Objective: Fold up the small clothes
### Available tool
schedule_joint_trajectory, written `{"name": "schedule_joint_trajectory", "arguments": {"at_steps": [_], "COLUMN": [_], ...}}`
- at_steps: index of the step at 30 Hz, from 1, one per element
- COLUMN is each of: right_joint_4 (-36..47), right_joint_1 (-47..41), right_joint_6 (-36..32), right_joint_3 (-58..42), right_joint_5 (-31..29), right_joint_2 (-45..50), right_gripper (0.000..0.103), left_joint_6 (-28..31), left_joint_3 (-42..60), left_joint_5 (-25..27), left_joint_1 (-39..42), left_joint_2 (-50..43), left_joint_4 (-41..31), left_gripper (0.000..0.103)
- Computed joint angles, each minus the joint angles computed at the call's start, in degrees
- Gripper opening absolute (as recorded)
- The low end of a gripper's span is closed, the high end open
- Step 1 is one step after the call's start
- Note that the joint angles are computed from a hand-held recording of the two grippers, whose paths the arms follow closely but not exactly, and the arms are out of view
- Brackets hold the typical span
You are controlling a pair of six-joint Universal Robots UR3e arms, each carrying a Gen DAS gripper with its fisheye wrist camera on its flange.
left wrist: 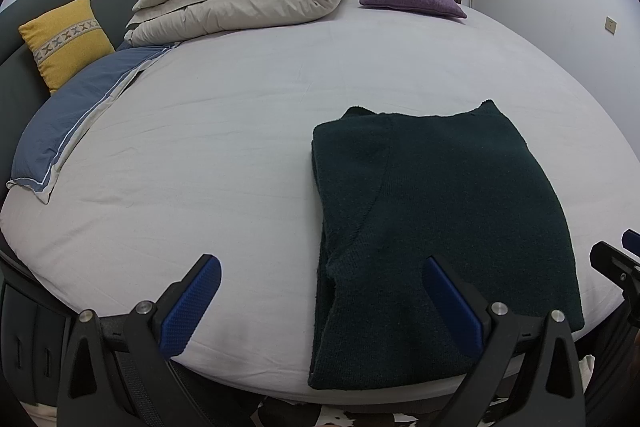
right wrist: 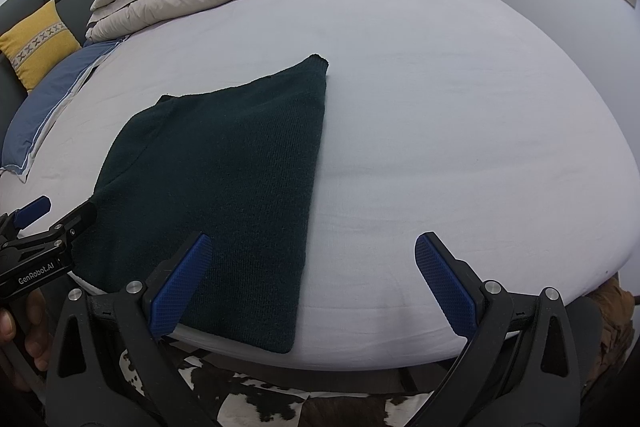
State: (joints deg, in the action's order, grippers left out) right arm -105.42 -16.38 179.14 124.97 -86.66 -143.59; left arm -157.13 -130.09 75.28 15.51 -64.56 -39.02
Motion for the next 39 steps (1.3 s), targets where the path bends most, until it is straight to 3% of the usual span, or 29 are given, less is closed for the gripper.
{"name": "schedule_joint_trajectory", "arguments": {"at_steps": [39], "right_joint_4": [-0.6], "right_joint_1": [1.1], "right_joint_6": [0.9], "right_joint_3": [0.7], "right_joint_5": [0.2], "right_joint_2": [0.9], "right_gripper": [0.103], "left_joint_6": [0.3], "left_joint_3": [0.0], "left_joint_5": [-0.1], "left_joint_1": [0.1], "left_joint_2": [0.2], "left_joint_4": [-1.4], "left_gripper": [0.103]}}
